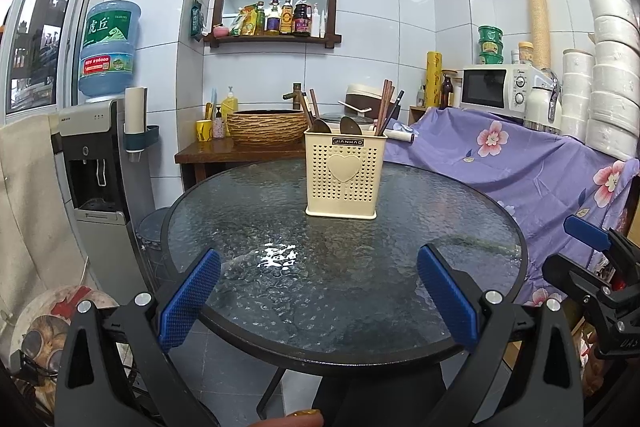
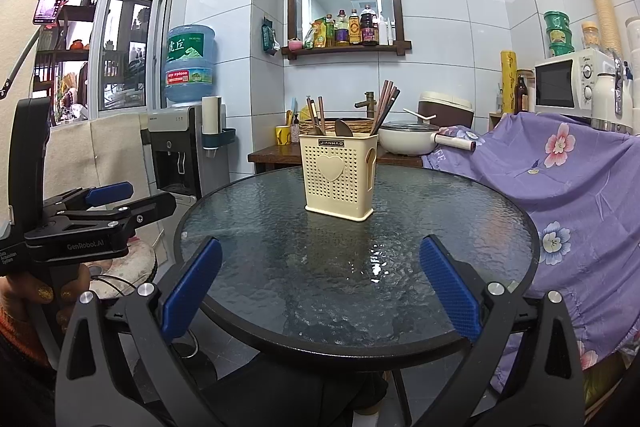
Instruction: Organize utensils
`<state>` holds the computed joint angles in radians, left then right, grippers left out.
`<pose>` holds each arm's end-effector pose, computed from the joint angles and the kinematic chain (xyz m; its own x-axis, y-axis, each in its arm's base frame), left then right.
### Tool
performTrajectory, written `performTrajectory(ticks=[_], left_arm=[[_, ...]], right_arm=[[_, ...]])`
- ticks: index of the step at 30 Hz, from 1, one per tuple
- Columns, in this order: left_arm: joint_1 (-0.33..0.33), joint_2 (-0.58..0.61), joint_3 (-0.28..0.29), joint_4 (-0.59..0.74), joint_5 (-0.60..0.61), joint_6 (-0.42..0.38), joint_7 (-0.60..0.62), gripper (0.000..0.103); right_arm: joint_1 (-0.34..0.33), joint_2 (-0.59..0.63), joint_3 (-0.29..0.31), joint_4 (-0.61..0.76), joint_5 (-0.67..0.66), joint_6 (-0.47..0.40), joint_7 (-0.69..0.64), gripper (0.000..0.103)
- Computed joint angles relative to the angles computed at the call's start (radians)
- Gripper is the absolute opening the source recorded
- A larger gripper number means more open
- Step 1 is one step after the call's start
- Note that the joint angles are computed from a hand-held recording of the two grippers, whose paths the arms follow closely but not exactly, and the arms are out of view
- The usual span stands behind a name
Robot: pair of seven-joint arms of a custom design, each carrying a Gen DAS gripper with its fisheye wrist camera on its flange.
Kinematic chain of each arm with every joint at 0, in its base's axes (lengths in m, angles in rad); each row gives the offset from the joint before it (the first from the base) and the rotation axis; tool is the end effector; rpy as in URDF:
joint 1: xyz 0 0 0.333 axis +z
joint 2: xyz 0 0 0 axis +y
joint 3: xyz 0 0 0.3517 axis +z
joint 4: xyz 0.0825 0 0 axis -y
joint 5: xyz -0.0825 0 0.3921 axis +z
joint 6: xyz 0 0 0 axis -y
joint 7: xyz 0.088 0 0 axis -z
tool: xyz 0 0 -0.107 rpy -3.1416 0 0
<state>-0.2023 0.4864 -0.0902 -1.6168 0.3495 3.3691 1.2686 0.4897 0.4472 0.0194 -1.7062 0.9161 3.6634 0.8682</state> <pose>0.7043 -0.2348 0.5262 -0.3593 -0.9328 0.0289 -0.2963 0.0846 -0.9513 0.6481 0.2409 0.5058 0.0792 -0.9955 -0.0511 -0.2303 0.0316 -0.9726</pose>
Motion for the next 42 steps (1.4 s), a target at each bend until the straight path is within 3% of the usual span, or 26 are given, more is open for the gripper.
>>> performTrajectory(ticks=[25, 31, 34, 42], left_arm=[[0.0, 0.0, -0.001, -0.002, -0.004, 0.002, 0.004, 0.097], [-0.029, -0.001, 0.032, -0.003, -0.02, 0.009, 0.007, 0.097], [0.019, 0.004, -0.025, -0.004, -0.004, 0.02, -0.003, 0.097], [0.019, -0.002, -0.027, -0.006, 0.002, 0.006, -0.008, 0.097]], right_arm=[[0.005, 0.001, -0.005, 0.005, 0.008, -0.004, -0.007, 0.097], [0.005, 0.001, -0.004, 0.006, 0.009, -0.004, -0.009, 0.097], [0.005, 0.002, -0.004, 0.007, 0.011, -0.004, -0.011, 0.097], [0.004, 0.002, -0.002, 0.007, 0.01, -0.004, -0.012, 0.097]])
